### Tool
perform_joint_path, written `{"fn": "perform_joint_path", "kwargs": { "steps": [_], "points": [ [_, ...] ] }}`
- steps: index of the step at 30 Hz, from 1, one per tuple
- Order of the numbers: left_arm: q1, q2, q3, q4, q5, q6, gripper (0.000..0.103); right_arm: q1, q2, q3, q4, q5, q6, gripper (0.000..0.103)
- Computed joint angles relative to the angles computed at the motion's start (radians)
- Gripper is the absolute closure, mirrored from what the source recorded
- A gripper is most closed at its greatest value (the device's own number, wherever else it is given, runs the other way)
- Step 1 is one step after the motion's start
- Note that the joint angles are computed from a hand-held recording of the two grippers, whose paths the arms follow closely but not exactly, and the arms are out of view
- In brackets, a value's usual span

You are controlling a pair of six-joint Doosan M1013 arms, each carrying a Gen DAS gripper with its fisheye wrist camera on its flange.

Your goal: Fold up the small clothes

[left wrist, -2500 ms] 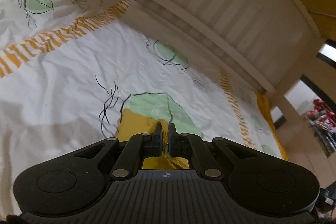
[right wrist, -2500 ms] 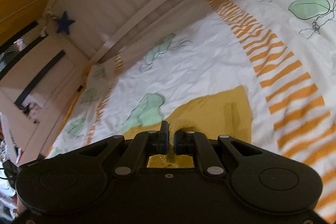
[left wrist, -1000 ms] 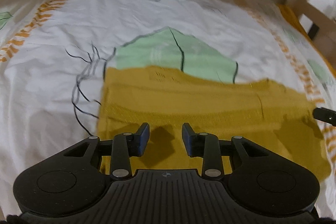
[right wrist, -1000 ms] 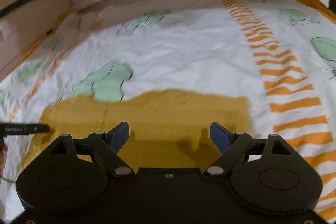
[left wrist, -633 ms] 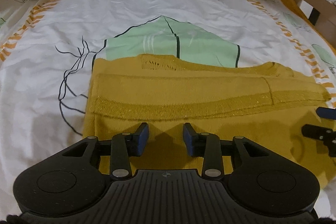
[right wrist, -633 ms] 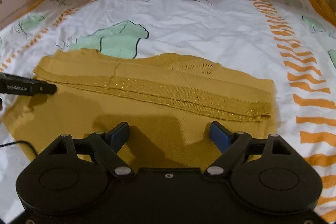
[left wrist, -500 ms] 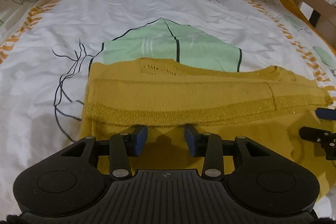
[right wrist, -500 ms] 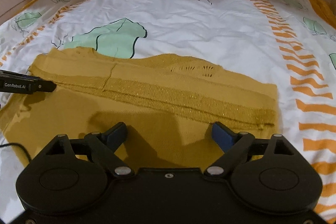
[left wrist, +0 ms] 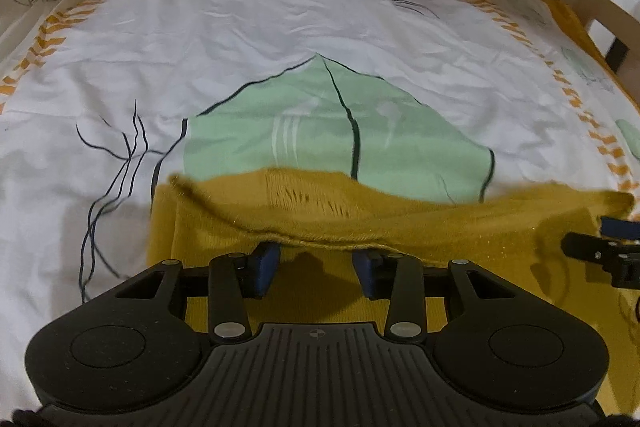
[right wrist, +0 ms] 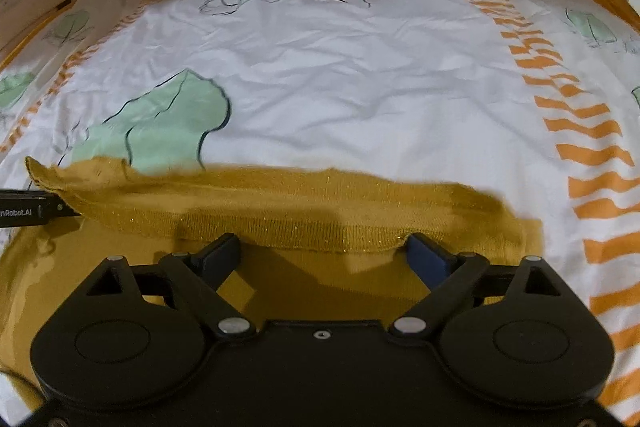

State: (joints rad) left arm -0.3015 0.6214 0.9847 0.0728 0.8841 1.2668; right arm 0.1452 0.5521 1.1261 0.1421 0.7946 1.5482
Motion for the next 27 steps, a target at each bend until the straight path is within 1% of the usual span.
{"fn": "perform_joint_path", "kwargs": {
  "steps": [5,7,11,15,17,21,23,27],
  "points": [
    [0.004,0.037,-0.060,0.027,0.051,-0.038,0.064,-0.011,0.023,-0.032,0.021,0.017,0.054,0.010],
    [0.006,0.044,-0.070,0.031,0.056,-0.056,0.064,-0.013,0.026,-0.034,0.029,0.016,0.064,0.010],
    [0.010,0.059,-0.097,0.033,0.077,-0.081,0.064,-0.009,0.034,-0.050,0.004,0.029,0.078,0.010],
    [0.009,0.064,-0.121,0.039,0.115,-0.078,0.064,-0.010,0.047,-0.079,-0.001,0.057,0.118,0.010],
    [0.005,0.052,-0.109,0.047,0.118,-0.071,0.064,-0.014,0.036,-0.069,0.020,0.051,0.122,0.010],
    [-0.005,0.011,-0.058,0.062,0.114,-0.038,0.064,-0.015,-0.001,-0.022,0.046,0.032,0.086,0.010],
    [-0.012,-0.013,-0.027,0.071,0.112,-0.026,0.064,-0.012,-0.025,0.009,0.043,0.029,0.063,0.010],
    [-0.029,-0.063,0.042,0.100,0.100,-0.049,0.064,-0.004,-0.081,0.087,0.003,0.000,0.056,0.010]
  ]
}}
